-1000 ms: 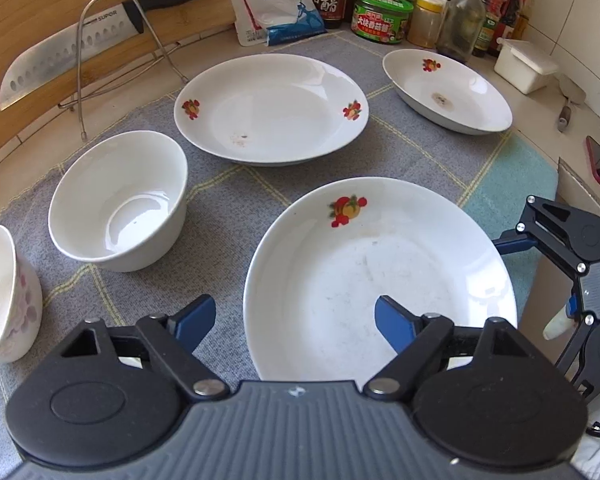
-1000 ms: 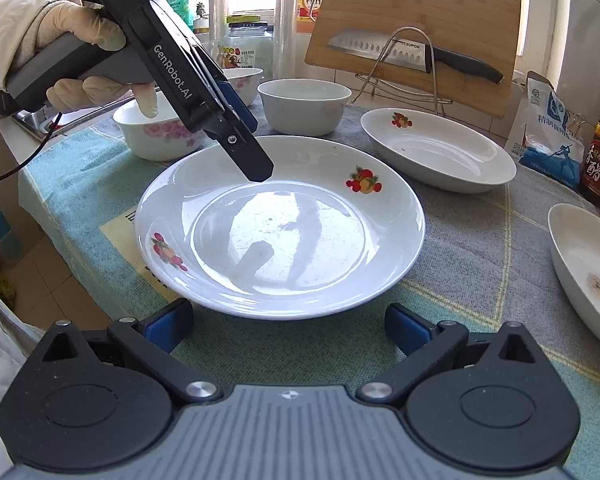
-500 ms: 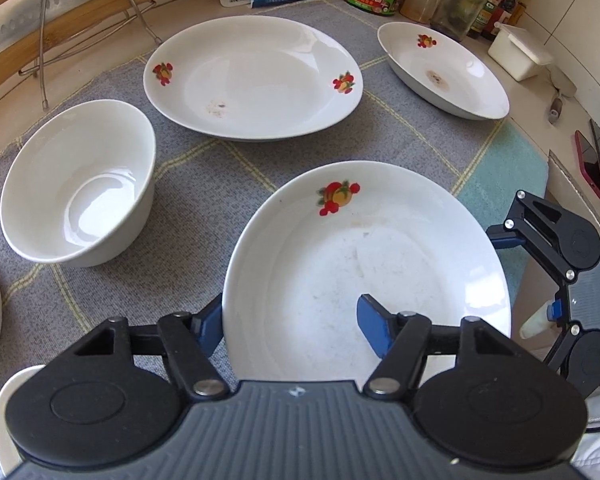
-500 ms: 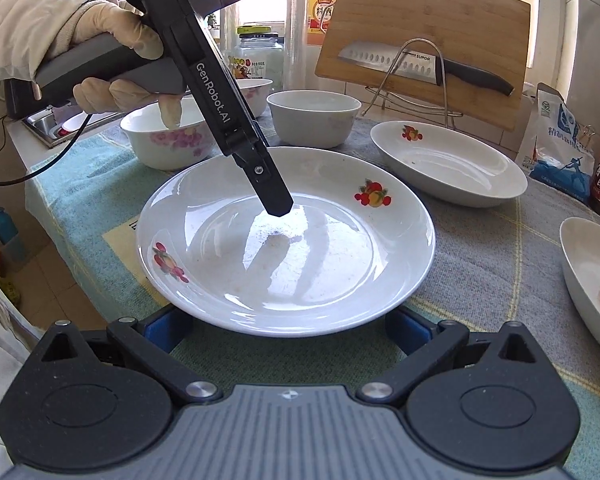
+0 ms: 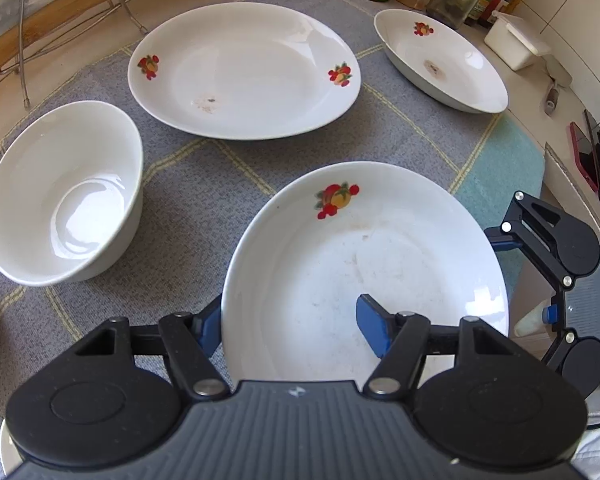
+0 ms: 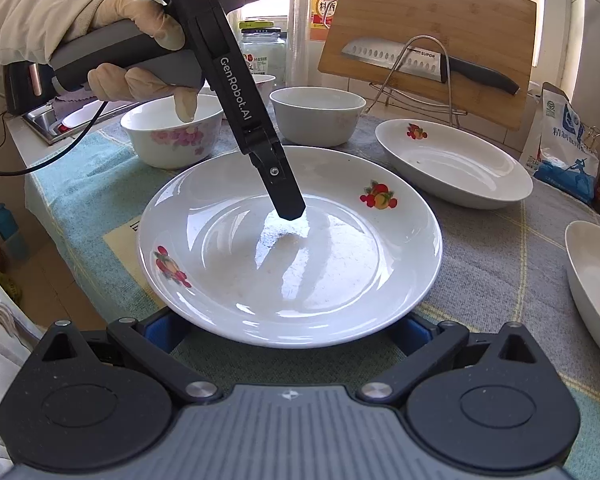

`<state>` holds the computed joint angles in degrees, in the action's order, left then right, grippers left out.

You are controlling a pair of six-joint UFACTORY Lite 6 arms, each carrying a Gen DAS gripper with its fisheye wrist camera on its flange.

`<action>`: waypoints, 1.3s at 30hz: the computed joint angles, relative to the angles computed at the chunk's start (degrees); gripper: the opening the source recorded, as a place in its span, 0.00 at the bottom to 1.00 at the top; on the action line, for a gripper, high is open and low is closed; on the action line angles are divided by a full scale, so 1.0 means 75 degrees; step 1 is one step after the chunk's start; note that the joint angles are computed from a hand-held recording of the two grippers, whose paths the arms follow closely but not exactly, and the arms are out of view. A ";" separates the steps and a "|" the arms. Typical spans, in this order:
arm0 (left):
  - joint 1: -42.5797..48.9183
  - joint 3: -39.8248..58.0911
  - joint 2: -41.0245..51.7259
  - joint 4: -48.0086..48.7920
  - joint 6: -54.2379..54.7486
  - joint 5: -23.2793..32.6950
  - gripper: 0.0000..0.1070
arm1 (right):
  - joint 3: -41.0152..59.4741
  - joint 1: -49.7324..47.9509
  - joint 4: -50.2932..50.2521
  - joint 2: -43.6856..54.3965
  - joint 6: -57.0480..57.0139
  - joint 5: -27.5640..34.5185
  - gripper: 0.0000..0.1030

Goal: Organize plates and bowls
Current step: 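Lift the flower plate with the left gripper toward the stained plate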

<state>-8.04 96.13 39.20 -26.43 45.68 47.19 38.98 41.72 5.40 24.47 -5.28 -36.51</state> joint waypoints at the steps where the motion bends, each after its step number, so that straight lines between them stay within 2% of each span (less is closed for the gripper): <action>1: 0.0005 0.0059 0.0037 0.0016 -0.0015 0.0052 0.62 | 0.0020 -0.0017 -0.0034 -0.0002 0.0009 0.0047 1.00; 25: -0.0114 0.0573 0.0119 0.0127 -0.0237 0.0357 0.62 | 0.0079 -0.0477 -0.0815 -0.0687 0.0250 0.1021 1.00; 32: -0.0351 0.1358 0.0402 0.0254 -0.0666 0.0624 0.62 | -0.0132 -0.0949 -0.1522 -0.1110 0.0553 0.1160 1.00; 39: -0.0748 0.2691 0.1060 0.0474 -0.1194 0.1012 0.62 | -0.0446 -0.1623 -0.2360 -0.1610 0.0899 0.1240 1.00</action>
